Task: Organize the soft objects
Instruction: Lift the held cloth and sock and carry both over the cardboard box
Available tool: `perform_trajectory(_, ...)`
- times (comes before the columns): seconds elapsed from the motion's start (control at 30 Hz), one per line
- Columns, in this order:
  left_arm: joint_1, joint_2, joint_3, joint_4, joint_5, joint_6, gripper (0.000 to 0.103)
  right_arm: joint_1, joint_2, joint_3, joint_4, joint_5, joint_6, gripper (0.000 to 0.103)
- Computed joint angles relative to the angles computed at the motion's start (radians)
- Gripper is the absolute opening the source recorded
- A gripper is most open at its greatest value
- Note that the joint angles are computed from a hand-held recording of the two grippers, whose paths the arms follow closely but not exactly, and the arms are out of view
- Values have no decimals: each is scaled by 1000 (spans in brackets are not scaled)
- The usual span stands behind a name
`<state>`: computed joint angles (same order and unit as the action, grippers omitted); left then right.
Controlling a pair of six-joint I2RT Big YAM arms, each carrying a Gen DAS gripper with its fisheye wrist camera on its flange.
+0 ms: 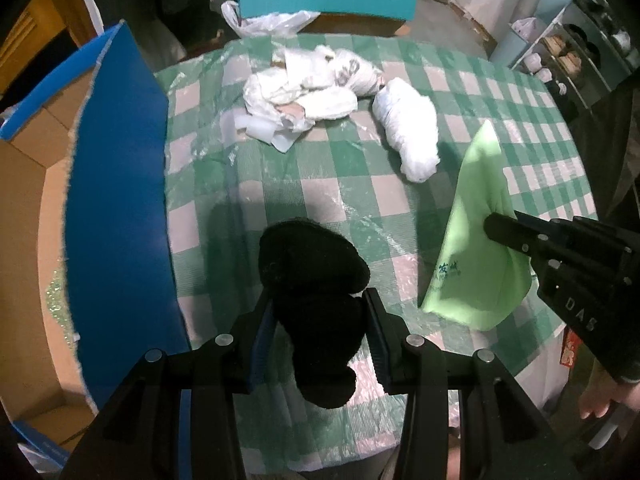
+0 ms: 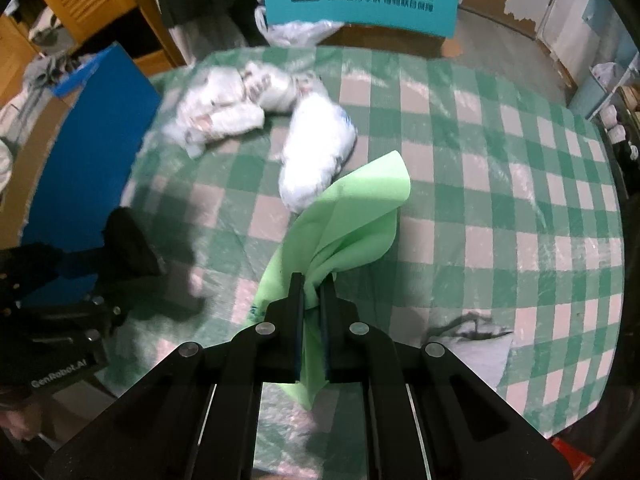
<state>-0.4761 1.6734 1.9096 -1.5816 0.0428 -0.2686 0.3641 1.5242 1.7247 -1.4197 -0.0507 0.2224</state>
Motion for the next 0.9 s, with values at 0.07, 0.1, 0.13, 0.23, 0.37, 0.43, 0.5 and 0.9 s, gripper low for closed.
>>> perform_trajectory(0.07,5,-10,4,1,1,0,43,2,-3,10,5,-4,3,6)
perform_trajectory(0.1,4,-16,9,-1,0,-2,43,5,-4,21,3,-6,6,6)
perform_trajectory(0.13,7,-20,14,-3,-2,0,43,6,-6,31,-1,-7,8,6)
perform_trajectory(0.23,12,-36,24,-1,-13,6,43,-7,-22,14,24,-13,-11,6)
perform_trajectory(0.37,14,-47,36,3,-32,8,43,6,-38,16,37,-10,-3,6)
perform_trajectory(0.43,18,-53,41,3,-37,12,43,10,-36,22,49,-7,0,6)
perform_trajectory(0.5,22,-60,40,5,-44,16,43,16,-38,38,50,-6,2,6)
perform_trajectory(0.9,45,-91,56,10,-81,30,43,47,-25,120,58,-27,13,6)
